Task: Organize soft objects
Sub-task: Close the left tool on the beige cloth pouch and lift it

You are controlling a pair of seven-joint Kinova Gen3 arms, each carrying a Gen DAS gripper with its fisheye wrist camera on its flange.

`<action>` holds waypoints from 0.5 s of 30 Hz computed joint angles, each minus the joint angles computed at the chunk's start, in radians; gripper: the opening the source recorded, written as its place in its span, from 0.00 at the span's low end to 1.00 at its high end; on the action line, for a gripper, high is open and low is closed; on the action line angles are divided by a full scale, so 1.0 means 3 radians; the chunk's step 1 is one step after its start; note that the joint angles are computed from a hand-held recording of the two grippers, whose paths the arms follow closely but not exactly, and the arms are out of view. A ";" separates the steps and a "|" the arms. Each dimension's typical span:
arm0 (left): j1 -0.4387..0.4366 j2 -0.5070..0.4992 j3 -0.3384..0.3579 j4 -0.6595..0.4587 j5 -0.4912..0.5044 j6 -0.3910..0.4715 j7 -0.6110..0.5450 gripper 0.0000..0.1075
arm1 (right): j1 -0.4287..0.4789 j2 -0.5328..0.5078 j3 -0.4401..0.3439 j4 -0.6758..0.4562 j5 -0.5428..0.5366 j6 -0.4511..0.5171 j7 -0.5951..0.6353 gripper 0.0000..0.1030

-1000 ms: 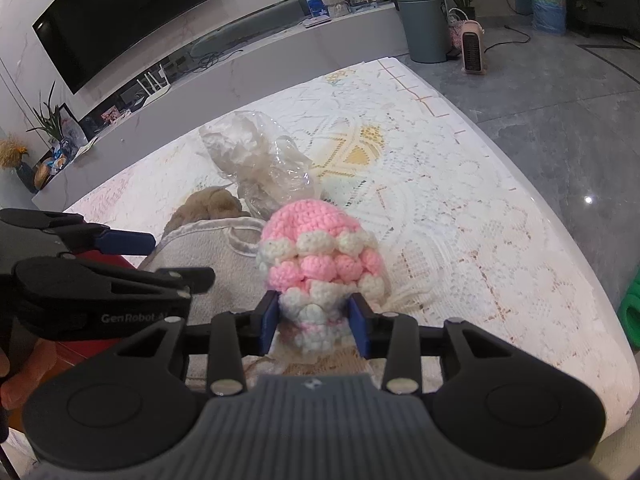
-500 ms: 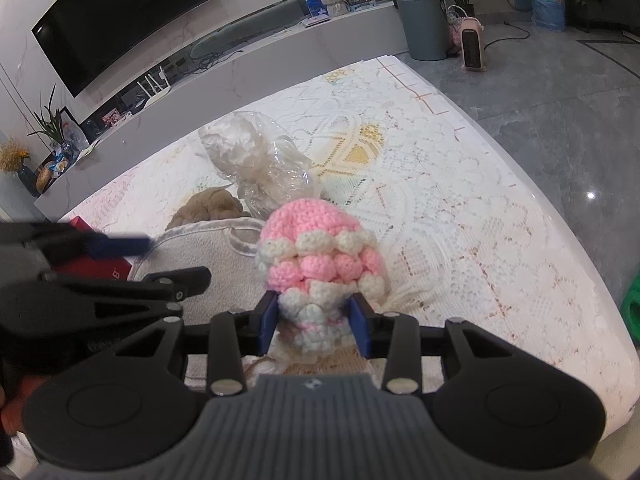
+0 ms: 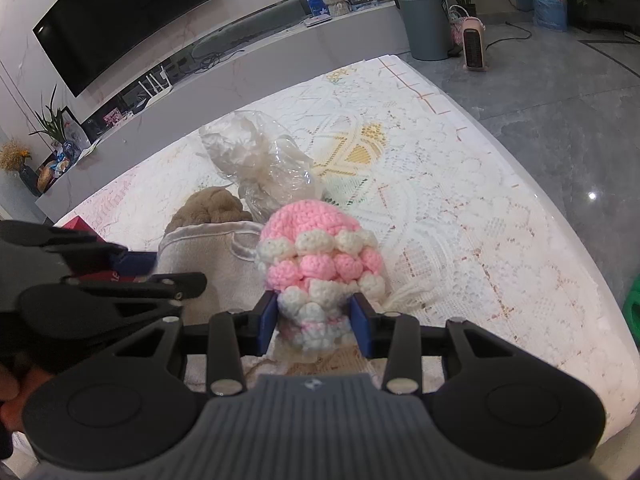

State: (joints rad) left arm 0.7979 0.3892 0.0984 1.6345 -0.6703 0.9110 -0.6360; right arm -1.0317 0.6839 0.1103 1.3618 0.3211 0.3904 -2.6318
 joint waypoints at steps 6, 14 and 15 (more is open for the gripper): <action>-0.0071 -0.0062 0.0000 0.0160 0.0228 -0.0353 0.0083 0.26 | 0.0013 -0.0010 -0.0006 0.0020 -0.0014 -0.0017 -0.0022 0.38; 0.0001 0.0081 -0.0051 0.0222 0.0205 -0.0489 0.0160 0.41 | 0.0032 0.0001 -0.0024 0.0005 -0.0031 -0.0016 0.0006 0.38; 0.0032 0.0066 -0.0101 0.0270 0.0182 -0.0571 0.0237 0.39 | 0.0033 0.0002 -0.0024 0.0006 -0.0033 -0.0020 0.0007 0.38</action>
State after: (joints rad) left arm 0.8075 0.4091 0.0681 1.7156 -0.6159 0.7398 -0.5648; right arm -1.0219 0.6844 0.1031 1.3635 0.3113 0.3843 -2.6296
